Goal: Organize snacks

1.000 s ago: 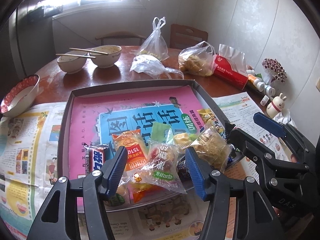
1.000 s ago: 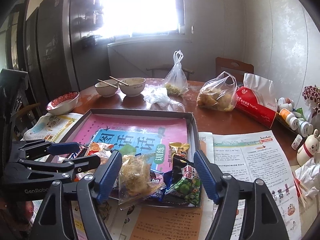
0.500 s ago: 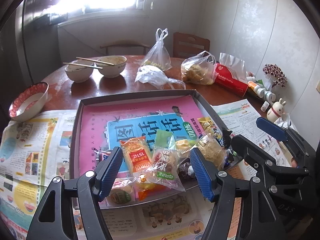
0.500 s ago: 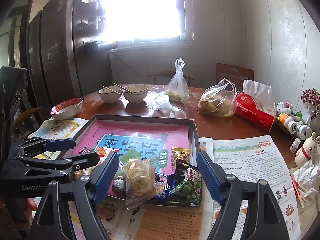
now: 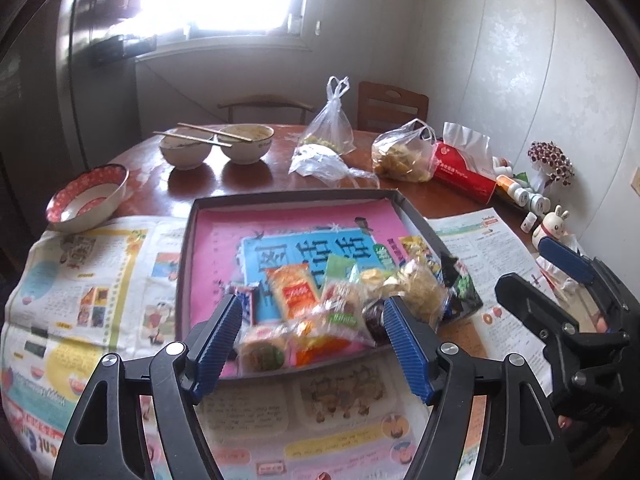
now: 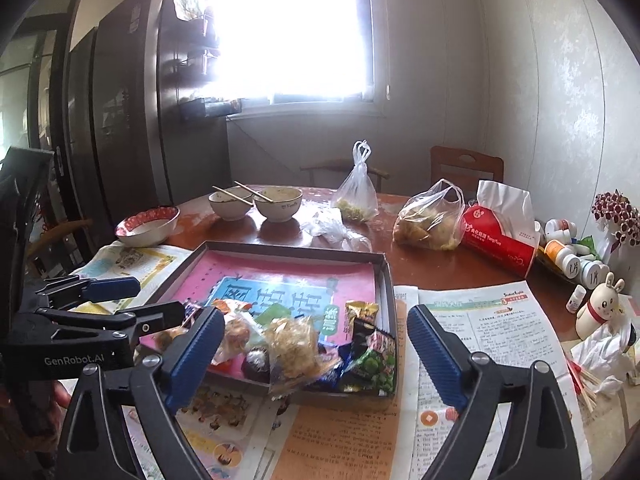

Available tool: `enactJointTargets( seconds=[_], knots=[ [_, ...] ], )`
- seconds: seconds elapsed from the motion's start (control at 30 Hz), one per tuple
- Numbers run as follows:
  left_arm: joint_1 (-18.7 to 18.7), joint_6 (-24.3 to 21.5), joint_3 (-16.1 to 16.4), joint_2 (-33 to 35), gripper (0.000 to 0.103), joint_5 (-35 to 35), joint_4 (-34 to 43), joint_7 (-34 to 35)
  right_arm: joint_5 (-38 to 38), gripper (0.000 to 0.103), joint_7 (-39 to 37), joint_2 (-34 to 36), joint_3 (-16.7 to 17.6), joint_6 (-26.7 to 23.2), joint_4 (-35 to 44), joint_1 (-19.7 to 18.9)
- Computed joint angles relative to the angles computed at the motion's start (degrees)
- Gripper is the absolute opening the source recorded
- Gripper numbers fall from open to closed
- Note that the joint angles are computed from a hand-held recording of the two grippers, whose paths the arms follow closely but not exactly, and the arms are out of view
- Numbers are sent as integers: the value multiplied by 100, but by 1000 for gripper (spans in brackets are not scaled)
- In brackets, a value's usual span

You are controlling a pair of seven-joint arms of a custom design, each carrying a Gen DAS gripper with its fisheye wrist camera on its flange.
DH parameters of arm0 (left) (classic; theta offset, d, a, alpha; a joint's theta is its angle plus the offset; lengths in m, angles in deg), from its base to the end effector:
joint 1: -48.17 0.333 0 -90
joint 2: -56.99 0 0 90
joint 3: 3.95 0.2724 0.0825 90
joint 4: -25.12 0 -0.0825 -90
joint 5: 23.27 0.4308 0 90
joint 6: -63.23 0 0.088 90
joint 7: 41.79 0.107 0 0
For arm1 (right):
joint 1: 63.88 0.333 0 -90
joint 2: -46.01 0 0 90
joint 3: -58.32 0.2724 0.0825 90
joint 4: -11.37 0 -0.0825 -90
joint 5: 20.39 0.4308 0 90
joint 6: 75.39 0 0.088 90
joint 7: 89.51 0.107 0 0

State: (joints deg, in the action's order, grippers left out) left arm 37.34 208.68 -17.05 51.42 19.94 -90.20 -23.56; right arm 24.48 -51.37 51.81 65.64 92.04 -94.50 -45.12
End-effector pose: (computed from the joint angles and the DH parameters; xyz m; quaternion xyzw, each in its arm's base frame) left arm 0.5642 -0.2626 0.5039 -0.7413 0.5297 -0.2959 0.2870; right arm 0.6237 0.2531 0.5088 -0.7798 0.3774 -0.2305 0.4431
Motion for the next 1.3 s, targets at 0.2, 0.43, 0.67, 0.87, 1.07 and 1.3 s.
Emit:
enactJointTargets(
  seconds=[0.2,0.43,0.67,0.87,1.07,1.3],
  knots=[
    [-36,-63,-70,-282,75,-113,-371,-307,-196,94,214,-246,-64,-198,-305,16],
    [-131,-124,-137,-412,75,-312,-629,-402,-278,94,476,-521,-140,-456,-677,18],
    [-208,-293,-188,-421,75,-380,-704,-392,-561,94,871,-713,-208,-469,-1144,-20],
    [-281,-372,-204,-444,75,-472,-772,-340,-440,94,941,-774,-242,-671,-1227,-40],
    [-321,-420,-224,-541,75,-517,-903,-386,-304,94,780,-888,-228,-529,-1382,17],
    [-337,-392,-230,-590,75,-550,-962,-386,-344,94,670,-1014,-216,-358,-1544,89]
  ],
)
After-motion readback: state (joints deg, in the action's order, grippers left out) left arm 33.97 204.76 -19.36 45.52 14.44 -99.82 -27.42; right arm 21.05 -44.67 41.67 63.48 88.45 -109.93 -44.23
